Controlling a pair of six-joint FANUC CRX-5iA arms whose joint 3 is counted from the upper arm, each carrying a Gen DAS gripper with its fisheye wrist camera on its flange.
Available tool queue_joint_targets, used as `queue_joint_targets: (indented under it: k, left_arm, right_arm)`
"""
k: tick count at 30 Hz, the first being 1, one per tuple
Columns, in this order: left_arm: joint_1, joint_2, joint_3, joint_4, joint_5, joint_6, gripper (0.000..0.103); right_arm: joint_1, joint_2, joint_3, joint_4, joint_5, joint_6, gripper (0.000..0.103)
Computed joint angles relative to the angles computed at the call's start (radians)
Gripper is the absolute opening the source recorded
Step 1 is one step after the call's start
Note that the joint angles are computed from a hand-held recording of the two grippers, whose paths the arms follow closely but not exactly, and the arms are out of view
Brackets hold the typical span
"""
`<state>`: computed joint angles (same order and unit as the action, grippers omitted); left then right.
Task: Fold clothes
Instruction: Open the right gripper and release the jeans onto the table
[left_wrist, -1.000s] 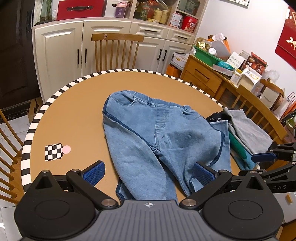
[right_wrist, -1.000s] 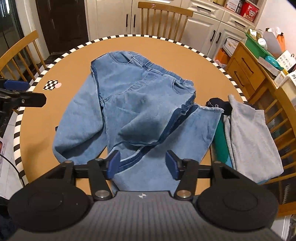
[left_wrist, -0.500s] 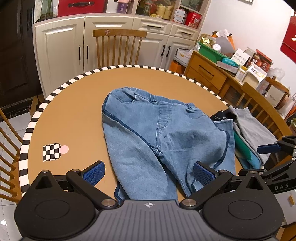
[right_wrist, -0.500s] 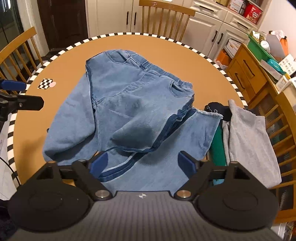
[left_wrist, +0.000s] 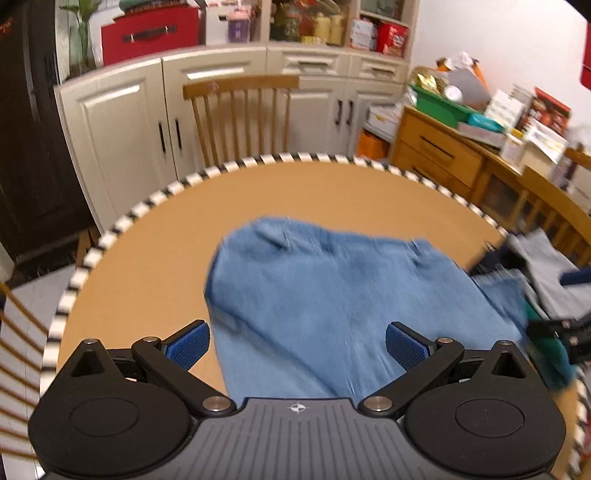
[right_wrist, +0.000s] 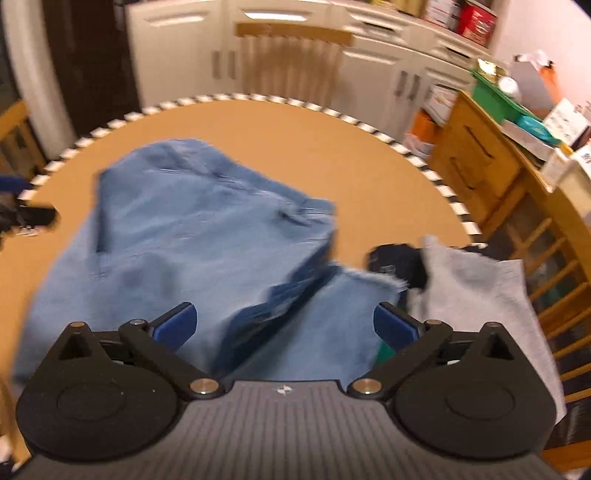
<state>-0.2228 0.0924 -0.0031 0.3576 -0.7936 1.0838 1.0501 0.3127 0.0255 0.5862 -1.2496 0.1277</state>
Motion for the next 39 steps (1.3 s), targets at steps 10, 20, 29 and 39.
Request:
queue_joint_targets:
  k: [10,20,29,39]
  left_arm:
    - [-0.054,0.295,0.367,-0.200,-0.098,0.207,0.103]
    - [-0.074,0.374,0.448,-0.292,-0.121,0.260,0.103]
    - [-0.097,0.401,0.475,-0.319,-0.130,0.275,0.103]
    - [-0.134,0.473,0.596,-0.445,-0.228,0.354,0.103]
  right_arm:
    - [-0.205,0.058,0.024,-0.079,0.184,0.074,0.102]
    - [-0.227,0.109,0.070,-0.020,0.203,0.152,0.102]
    - [-0.237,0.138,0.104,-0.007,0.179,0.193,0.102]
    - [-0.258,0.142,0.111,-0.113,0.223,0.232,0.102]
